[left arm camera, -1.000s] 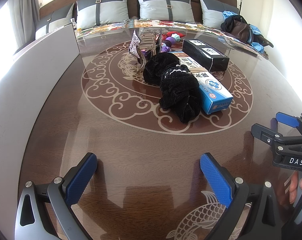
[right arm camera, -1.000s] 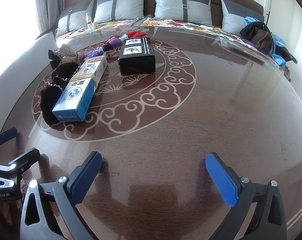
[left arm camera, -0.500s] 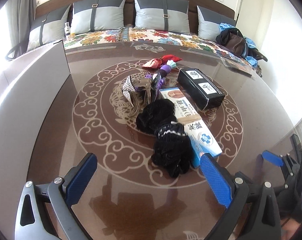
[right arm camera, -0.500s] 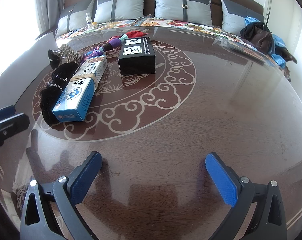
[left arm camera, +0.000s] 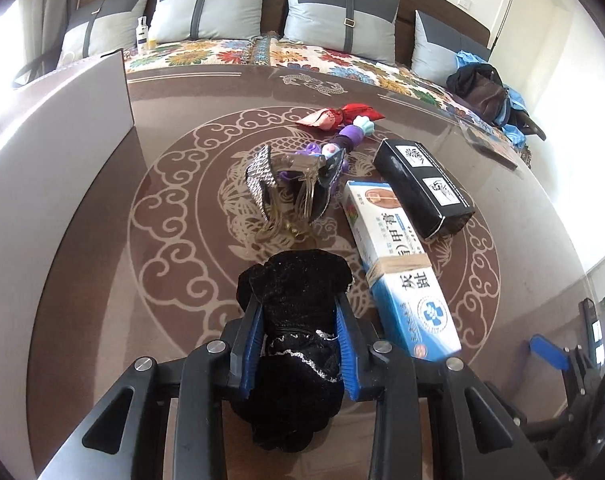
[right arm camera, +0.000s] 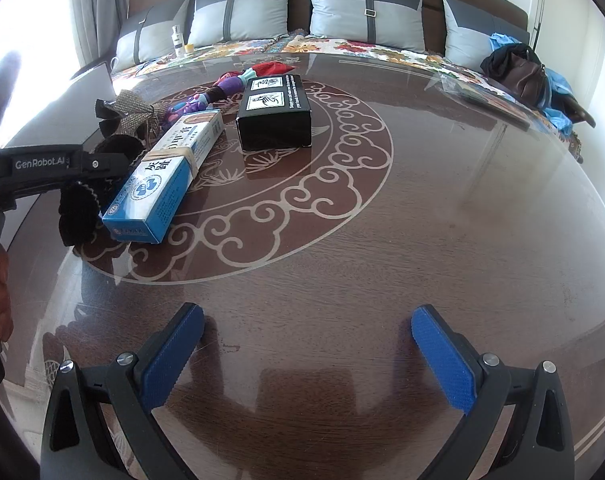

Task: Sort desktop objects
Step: 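Close the left gripper on the black velvet glove, then lift the black velvet glove off the table with the left gripper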

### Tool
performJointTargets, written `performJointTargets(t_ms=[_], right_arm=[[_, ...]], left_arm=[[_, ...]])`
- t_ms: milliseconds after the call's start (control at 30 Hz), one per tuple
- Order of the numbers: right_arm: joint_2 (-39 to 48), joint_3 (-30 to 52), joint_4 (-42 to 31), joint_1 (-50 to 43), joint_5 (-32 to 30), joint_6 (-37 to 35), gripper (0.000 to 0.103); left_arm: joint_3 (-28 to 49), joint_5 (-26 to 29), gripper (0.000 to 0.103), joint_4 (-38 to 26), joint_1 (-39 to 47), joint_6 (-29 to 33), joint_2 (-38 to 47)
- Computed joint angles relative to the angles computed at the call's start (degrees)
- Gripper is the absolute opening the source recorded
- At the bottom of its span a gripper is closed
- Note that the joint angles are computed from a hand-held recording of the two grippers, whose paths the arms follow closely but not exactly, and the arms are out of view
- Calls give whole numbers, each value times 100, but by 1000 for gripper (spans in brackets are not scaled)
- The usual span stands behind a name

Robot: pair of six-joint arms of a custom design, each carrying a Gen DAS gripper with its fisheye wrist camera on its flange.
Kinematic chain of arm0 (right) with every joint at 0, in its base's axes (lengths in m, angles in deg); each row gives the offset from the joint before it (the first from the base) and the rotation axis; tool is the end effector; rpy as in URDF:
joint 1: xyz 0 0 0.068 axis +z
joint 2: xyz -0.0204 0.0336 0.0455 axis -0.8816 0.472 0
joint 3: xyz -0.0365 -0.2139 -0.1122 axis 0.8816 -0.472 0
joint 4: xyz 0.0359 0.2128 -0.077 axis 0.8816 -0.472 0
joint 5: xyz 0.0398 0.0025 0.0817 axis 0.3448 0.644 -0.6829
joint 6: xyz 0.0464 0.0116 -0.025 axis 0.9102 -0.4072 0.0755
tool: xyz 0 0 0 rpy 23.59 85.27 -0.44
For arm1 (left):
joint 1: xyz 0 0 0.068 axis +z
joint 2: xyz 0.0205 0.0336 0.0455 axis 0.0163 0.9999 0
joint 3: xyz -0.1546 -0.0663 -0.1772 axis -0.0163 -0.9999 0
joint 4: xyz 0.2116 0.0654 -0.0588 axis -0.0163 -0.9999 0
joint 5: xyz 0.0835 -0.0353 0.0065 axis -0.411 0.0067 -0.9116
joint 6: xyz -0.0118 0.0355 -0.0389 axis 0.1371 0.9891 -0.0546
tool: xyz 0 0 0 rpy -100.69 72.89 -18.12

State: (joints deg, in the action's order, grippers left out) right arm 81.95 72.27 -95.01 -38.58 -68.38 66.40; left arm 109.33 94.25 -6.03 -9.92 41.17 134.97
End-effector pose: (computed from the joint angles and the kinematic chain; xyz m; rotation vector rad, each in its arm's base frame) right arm 0.1200 0.0410 0.0996 0.0622 2.5221 -0.0436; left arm 0.2228 -0.0501 0.1130 0.3276 2.5290 -0.3361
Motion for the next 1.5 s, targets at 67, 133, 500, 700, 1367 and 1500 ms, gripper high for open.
performJointTargets(t_ms=[67, 133, 500, 700, 1367, 1500], right_arm=[[8, -2, 10, 0, 0, 0, 103], [8, -2, 10, 0, 0, 0, 103], [11, -3, 16, -12, -5, -9, 103], [11, -3, 16, -12, -5, -9, 103], [12, -4, 18, -10, -3, -6, 103], [8, -3, 14, -8, -2, -5, 103]], left_arm=[[-346, 52, 33, -168, 332, 287, -437], [-615, 110, 33, -316, 720, 528, -777], [-663, -127, 61, -222, 750, 1115, -511], [-532, -514, 78, -59, 507, 1187, -215], [-576, -483, 103, 442, 741, 1142, 126], [-614, -464, 103, 538, 757, 1154, 128]])
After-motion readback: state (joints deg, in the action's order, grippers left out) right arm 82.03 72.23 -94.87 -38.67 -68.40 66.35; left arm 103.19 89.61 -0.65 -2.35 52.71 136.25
